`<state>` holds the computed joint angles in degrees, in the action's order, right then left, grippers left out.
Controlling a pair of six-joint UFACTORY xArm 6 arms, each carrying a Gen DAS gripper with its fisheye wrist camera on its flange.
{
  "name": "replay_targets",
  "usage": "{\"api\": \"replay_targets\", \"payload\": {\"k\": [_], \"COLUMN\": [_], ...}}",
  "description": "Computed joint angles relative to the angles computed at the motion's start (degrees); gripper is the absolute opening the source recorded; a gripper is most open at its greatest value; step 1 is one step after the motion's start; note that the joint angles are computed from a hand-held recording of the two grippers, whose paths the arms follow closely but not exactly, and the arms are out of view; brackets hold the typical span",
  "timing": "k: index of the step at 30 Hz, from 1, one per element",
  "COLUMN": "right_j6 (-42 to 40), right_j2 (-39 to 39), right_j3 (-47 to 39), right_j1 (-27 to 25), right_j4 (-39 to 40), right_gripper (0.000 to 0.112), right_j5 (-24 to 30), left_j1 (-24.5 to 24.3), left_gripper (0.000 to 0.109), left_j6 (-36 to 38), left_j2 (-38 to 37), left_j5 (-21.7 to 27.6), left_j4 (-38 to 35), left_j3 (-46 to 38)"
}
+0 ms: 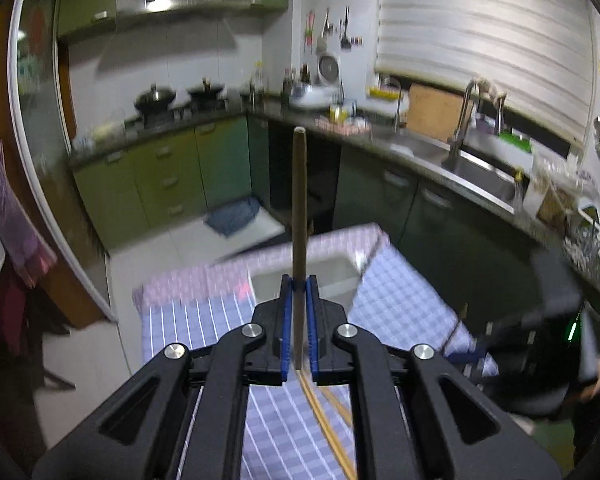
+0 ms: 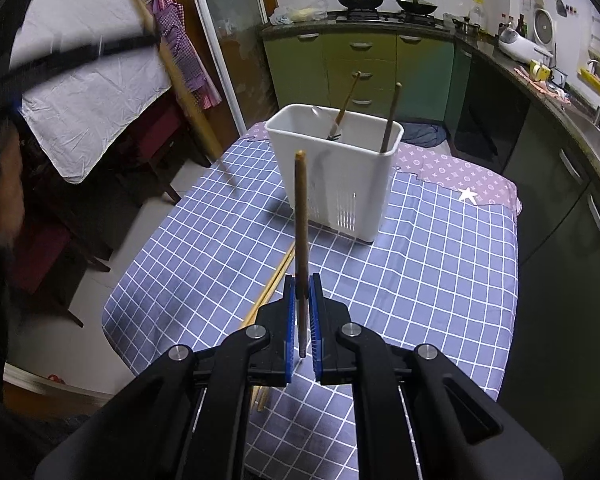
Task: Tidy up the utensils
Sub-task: 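Lower the chopsticks into the white caddy and open both tools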
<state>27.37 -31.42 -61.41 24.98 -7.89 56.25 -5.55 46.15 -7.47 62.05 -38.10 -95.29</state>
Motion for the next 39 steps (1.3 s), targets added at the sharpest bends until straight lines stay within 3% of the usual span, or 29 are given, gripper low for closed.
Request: {"api": "replay_targets", "payload": {"k": [8, 17, 20, 22, 24, 32, 39], "right_j6": [-1.1, -1.6, -1.4, -1.1, -1.0, 1.9, 4.4], "right_j2": [-1.4, -1.4, -0.2, 1.4, 3.0, 12.5, 23.5], "right_j3": [1.7, 0.5, -1.7, -4.4, -7.5, -24.1, -35.0], "right_j1": [-2.2, -3.0, -2.9, -2.9, -3.0, -4.2, -6.2], "right_j4": [1.9, 1.9, 1.0, -0.3, -1.4, -9.2, -14.4], "right_gripper": [0.008, 0.008, 0.008, 0.008, 0.008, 0.008, 0.008], "right_j5": [-0.9, -0.9, -1.3, -1.7, -2.0, -6.1, -2.3], "left_j1": [-6.0, -8.6, -8.4, -8.1, -7.8, -4.5, 0.7], "left_gripper": [0.007, 0.007, 0.011, 0.035, 0.052, 0.058, 0.062], "left_j6": [-5.8, -11.1, -10.7, -10.2, -9.6, -5.3, 1.8], "left_j2": [9.9, 17.8, 17.5, 16.8, 15.4, 7.3, -1.6], "left_j5": [-8.1, -7.8, -7.8, -8.3, -9.2, -9.4, -8.0], "left_j4": [3.9, 9.7, 10.5, 10.8, 10.3, 5.8, 0.6], "left_j3": [-11.3, -14.0, -11.6, -9.6, -7.3, 1.7, 11.5]}}
